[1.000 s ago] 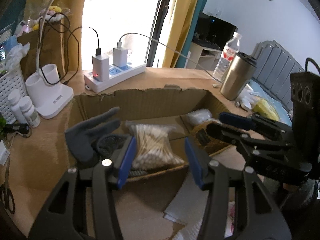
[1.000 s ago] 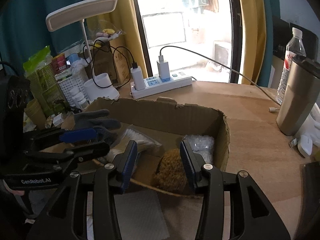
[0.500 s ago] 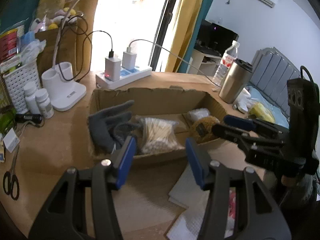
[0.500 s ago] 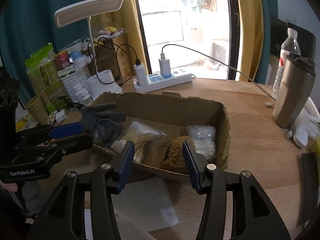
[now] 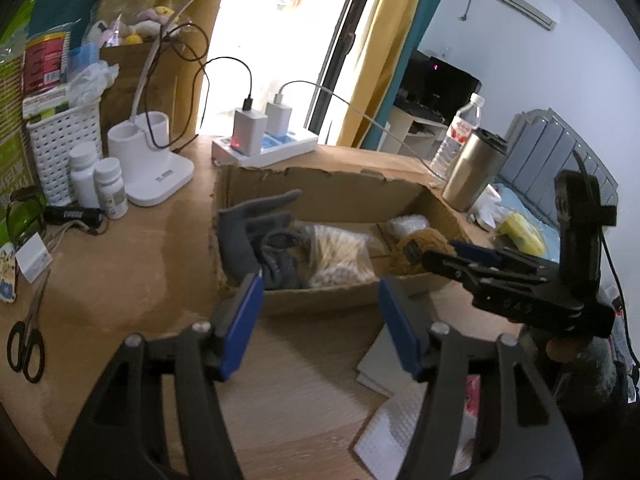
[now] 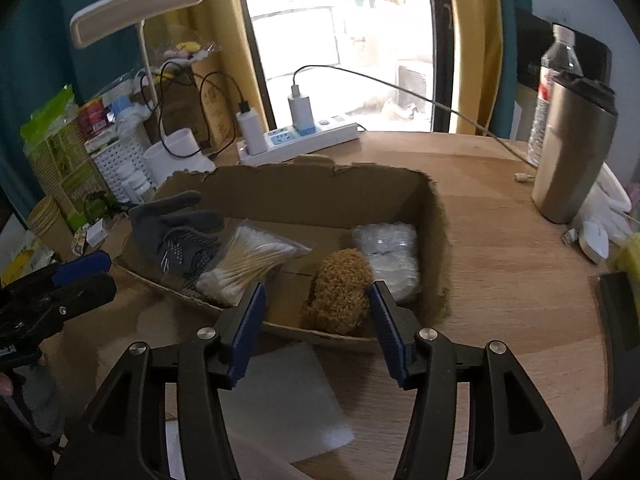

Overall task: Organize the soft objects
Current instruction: 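Open both grippers to release swab bag and plush toy, then withdraw, then grasp the cartoon tissue pack with the left gripper while the right gripper grasps the white cloth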

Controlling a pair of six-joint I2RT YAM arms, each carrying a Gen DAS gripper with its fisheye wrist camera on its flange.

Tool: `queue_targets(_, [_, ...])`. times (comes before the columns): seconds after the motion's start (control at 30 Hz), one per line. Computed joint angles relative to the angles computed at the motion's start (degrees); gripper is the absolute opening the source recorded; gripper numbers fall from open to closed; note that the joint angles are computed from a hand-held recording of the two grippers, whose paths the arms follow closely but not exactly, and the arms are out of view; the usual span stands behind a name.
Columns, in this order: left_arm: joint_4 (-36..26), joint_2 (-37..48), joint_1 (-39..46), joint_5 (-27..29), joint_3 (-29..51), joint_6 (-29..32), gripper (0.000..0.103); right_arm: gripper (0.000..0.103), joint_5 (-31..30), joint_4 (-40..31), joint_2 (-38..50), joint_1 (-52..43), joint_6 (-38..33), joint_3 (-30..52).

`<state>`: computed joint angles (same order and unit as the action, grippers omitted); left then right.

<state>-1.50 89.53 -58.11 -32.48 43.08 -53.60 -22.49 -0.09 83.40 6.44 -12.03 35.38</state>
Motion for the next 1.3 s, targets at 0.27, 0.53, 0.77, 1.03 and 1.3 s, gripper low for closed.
queue_targets(0.27, [-1.1,-1.7,-1.2,-1.4,-1.6,-1.7,0.062,0.059,1.3,0.3,-0.7,3.5,0.2,-0.2])
queue_targets(0.53, [-3.2,-1.9,-4.1,-3.5,-0.9,-3.5,0.062,0.061,0.4,-0.9,-5.8,3.3,0.3,-2.9])
queue_targets(0.77, [-5.2,-1.5,-7.8,-5.7,0.5,-5.3,0.062,0.061,-0.8,-4.1,-14.8,0.6,-1.1,-6.9])
queue_targets(1.03, [-8.1,-0.6,-12.0,-8.4,2.3,-7.7,0.062,0.062,-2.5,-8.5,-23.6,-2.5,-2.5,-10.8])
queue_targets(1.3, [-10.8,1.4,-15.7,-10.0,3.5,-12.3,0.063,0.070,-4.0,-13.1,-31.6,-4.2,-4.0,-14.7])
